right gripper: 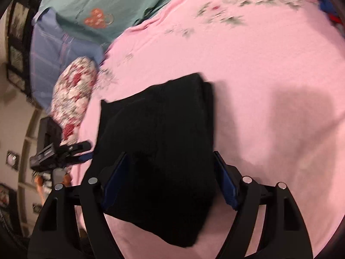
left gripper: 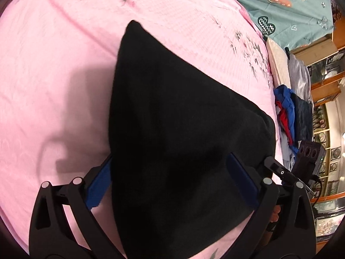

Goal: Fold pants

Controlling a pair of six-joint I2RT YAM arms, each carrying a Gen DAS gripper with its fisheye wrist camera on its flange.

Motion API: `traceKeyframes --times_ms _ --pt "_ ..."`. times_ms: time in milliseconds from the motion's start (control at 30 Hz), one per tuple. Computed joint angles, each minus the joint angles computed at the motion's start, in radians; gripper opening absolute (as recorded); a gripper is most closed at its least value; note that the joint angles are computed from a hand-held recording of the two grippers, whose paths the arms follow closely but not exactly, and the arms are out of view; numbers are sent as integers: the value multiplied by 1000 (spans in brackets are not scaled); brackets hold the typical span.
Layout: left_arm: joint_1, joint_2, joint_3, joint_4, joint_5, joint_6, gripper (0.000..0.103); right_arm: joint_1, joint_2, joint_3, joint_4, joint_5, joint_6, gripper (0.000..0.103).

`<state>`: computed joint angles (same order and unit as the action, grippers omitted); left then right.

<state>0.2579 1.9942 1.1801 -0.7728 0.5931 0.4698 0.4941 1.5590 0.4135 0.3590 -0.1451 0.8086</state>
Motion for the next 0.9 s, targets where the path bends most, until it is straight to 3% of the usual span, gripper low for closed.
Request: traceKeyframes --times_ms 67,133,167,200,233,267,333,500,633,767,900 --pt "-17 2 -8 31 7 32 99 1 52 37 18 -11 -23 75" --pt "-37 -14 -35 84 -6 23 95 -6 102 69 42 -39 -25 66" --pt "-52 -44 -69 137 -40 2 67 -12 121 77 54 -45 -23 61" --pt "-62 -67 -88 165 -72 -11 58 -20 137 84 65 -50 -14 54" --pt "-52 -63 -73 134 -44 0 35 -23 138 87 60 -53 -9 48" --pt "-42 -70 -69 120 -27 2 28 -19 127 93 41 -50 -12 45" --pt "-29 -114 -83 109 -2 20 22 4 88 94 3 -18 -19 39" --pt "-21 -345 -168 146 34 44 20 85 -49 158 -155 97 -98 35" --pt "6 -457 -119 187 96 9 20 125 -127 282 -285 199 -208 35" --pt "-5 -404 40 263 106 -116 20 96 -72 479 -341 235 -344 35" --pt "-52 -279 151 455 -9 -274 21 50 117 715 -305 260 -486 35"
